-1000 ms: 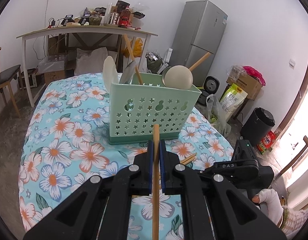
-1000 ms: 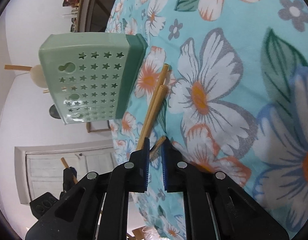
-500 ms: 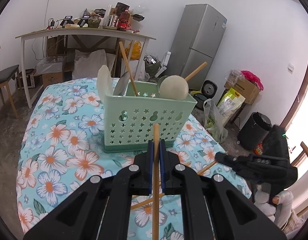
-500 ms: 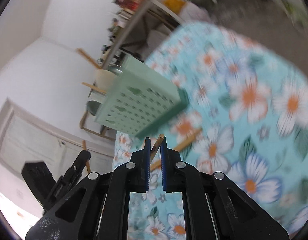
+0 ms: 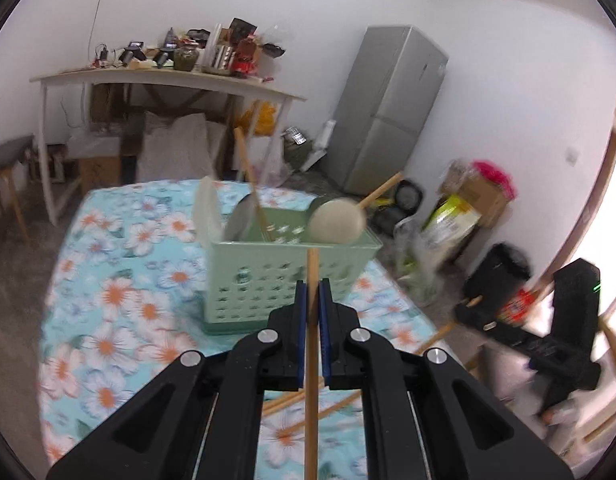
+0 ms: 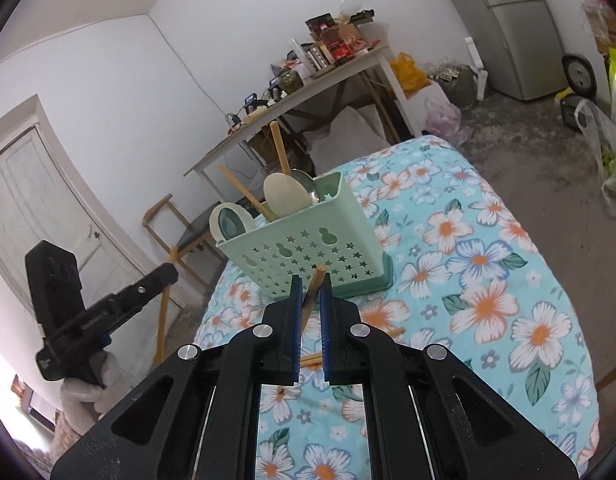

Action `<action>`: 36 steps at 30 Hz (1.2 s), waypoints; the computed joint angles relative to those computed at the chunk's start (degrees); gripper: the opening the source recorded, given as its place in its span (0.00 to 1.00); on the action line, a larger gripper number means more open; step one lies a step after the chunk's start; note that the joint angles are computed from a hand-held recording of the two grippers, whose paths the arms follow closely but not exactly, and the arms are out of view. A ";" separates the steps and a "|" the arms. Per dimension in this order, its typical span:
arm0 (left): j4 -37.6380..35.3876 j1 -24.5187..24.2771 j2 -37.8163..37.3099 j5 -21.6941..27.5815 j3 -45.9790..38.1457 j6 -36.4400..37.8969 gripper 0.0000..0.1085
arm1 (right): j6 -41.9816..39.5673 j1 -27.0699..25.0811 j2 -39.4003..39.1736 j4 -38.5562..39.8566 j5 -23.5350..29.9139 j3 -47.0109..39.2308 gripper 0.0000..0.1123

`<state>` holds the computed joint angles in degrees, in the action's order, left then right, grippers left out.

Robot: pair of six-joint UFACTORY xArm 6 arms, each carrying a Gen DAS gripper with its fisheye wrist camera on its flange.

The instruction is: Organize utensils

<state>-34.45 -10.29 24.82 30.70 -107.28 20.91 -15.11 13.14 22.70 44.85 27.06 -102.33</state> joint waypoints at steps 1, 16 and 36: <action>0.43 0.37 0.93 1.73 -1.01 -1.22 0.05 | -0.15 -0.11 0.17 0.33 0.18 -0.17 0.06; -14.80 1.62 3.22 -5.53 1.98 -2.83 0.05 | 1.27 -0.71 0.66 0.62 1.74 -0.86 0.06; -17.58 0.93 -3.20 -13.26 6.63 6.07 0.05 | -3.43 -1.00 0.50 6.61 3.90 -2.21 0.04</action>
<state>-52.03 -9.36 21.62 17.45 -100.65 26.97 -18.54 12.14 23.20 51.45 30.96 -104.54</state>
